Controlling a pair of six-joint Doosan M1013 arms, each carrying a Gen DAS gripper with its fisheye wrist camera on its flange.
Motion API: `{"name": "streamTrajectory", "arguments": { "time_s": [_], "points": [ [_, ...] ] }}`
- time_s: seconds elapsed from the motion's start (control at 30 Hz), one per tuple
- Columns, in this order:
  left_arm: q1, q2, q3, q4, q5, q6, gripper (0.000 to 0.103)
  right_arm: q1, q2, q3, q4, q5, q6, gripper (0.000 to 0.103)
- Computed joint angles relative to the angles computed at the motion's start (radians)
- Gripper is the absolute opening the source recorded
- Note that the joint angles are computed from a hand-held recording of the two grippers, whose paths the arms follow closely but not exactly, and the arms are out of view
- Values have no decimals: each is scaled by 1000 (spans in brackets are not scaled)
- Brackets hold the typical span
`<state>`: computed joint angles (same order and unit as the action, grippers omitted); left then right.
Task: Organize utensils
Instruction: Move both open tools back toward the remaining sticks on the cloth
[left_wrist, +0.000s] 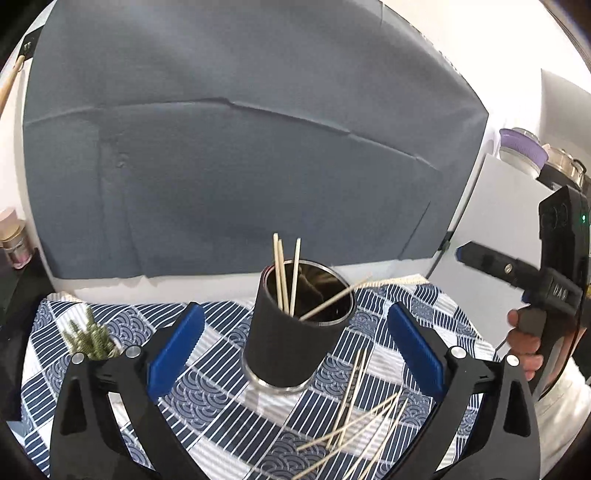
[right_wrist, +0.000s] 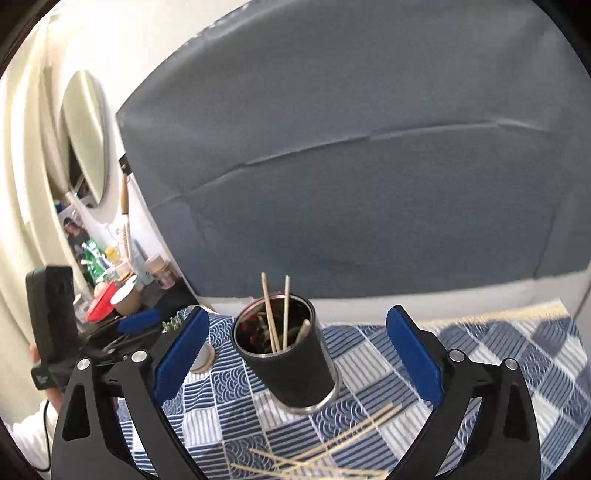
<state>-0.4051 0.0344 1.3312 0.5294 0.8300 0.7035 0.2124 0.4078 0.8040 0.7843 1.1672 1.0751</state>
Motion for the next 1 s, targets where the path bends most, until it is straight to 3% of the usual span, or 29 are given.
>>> {"name": "streamTrajectory", "arguments": {
  "time_s": [0.13,0.23,0.3,0.4,0.57,0.7,0.83,1.0],
  "points": [
    [-2,-9,8,-22,32,24,97,-10,-44,54,-58,-54,41,95],
    [17,-17,23,-109,11,115,97,-13,-94,129,-100,-142,71,95],
    [40,-13,18,-213,10,215,97,-12,-109,144,-153,-143,129,95],
    [61,-1,4,-324,24,347,97,-3,-128,161,-270,-119,240,95],
    [94,27,4,-535,41,592,97,0,-157,232,-346,-73,388,95],
    [94,51,18,-603,52,731,97,5,-173,305,-394,-30,469,95],
    [106,96,-3,-723,133,874,97,20,-172,335,-468,19,548,95],
    [101,139,-23,-747,194,984,97,31,-159,357,-520,64,597,95]
  ]
}}
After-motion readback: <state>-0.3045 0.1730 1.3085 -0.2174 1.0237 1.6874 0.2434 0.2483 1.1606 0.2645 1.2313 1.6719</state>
